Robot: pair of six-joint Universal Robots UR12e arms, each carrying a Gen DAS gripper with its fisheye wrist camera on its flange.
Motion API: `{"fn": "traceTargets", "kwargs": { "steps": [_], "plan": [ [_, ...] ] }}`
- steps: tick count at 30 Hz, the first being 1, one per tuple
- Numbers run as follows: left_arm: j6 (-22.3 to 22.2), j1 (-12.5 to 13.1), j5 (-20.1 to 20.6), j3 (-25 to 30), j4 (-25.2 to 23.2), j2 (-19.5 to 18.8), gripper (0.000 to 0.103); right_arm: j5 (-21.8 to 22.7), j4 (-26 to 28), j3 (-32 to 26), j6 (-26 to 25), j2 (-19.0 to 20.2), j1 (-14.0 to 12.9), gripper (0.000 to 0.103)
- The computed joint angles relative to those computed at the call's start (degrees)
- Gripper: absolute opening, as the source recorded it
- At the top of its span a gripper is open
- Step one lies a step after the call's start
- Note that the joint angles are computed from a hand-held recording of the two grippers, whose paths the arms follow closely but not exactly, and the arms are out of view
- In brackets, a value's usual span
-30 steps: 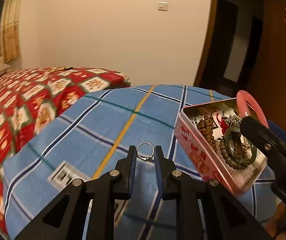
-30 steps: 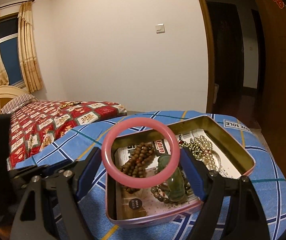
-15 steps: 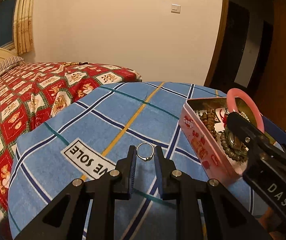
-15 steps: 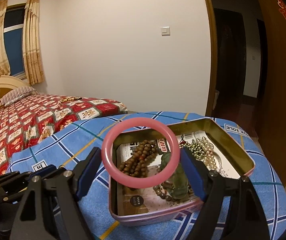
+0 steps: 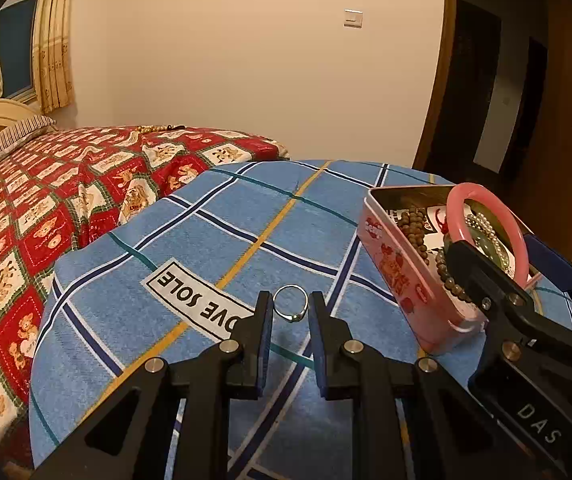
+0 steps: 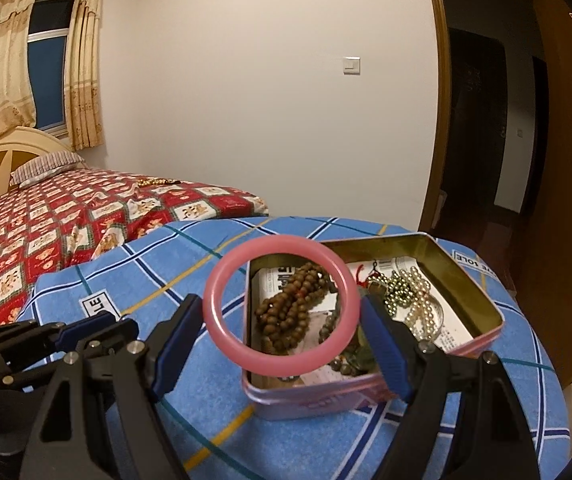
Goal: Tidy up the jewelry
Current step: 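Carry the silver ring with the left tool while the right tool carries the pink bangle over the tin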
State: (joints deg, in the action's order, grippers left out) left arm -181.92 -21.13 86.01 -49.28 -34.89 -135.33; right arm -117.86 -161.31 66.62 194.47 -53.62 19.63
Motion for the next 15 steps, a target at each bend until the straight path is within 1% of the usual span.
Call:
{"fn": "traceTargets", "kwargs": {
  "steps": [10,15],
  "plan": [
    [0.15,-0.23,0.01,-2.39,1.90,1.36,0.018,-1.03,-2.24,2.36,-0.56,-1.39,0.25,0.083],
    [-0.45,-0.34,-0.90,-2.82,2.96,1.53,0.018,-1.74,-4.79,4.73,-0.53,-2.65,0.25,0.083]
  ]
}}
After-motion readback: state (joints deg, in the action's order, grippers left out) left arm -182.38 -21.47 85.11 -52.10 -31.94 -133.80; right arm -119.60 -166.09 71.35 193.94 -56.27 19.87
